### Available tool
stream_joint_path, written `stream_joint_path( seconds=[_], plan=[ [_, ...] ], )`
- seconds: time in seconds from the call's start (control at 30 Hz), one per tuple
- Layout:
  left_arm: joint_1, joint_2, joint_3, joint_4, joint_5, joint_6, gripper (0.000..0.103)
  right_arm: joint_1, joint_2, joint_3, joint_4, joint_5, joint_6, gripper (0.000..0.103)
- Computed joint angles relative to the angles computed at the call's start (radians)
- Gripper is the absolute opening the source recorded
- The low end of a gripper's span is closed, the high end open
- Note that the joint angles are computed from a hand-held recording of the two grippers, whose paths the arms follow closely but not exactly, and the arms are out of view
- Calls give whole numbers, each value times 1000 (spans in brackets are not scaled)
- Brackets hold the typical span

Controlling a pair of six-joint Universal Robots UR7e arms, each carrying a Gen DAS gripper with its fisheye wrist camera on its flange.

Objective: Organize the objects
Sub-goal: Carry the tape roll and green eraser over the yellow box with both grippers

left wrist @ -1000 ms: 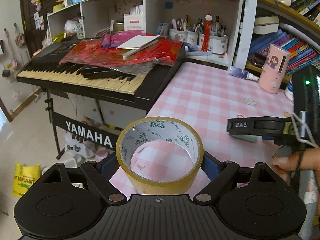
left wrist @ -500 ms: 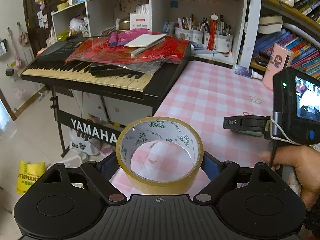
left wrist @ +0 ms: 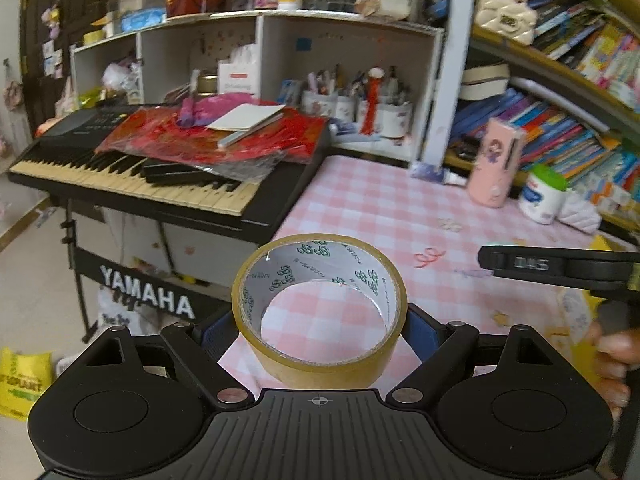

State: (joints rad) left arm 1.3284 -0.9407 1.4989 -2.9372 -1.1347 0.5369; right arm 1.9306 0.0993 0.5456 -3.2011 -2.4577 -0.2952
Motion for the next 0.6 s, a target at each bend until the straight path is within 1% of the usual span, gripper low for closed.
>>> stream_joint_path(
  seconds=[0.07, 0.13, 0.27, 0.37, 0.5, 0.6],
  plan=[
    [-1, -20, 23, 4, -35, 11, 88, 13, -75, 150, -90, 4, -9, 67],
    [-1, -40, 46, 14, -68, 17, 88, 27, -132, 265, -162, -3, -13, 67],
    [0, -77, 90, 27, -119, 47, 88, 59, -200, 425, -257, -54, 22, 67],
    [4, -112, 132, 32, -154, 65, 88, 83, -211, 486, -319, -106, 31, 67],
    [10, -166, 193, 39, -182, 87, 88, 111, -222, 553, -353, -162, 81, 67],
    [17, -210, 238, 43, -199, 99, 88, 132, -220, 585, -383, -198, 98, 67]
  ],
)
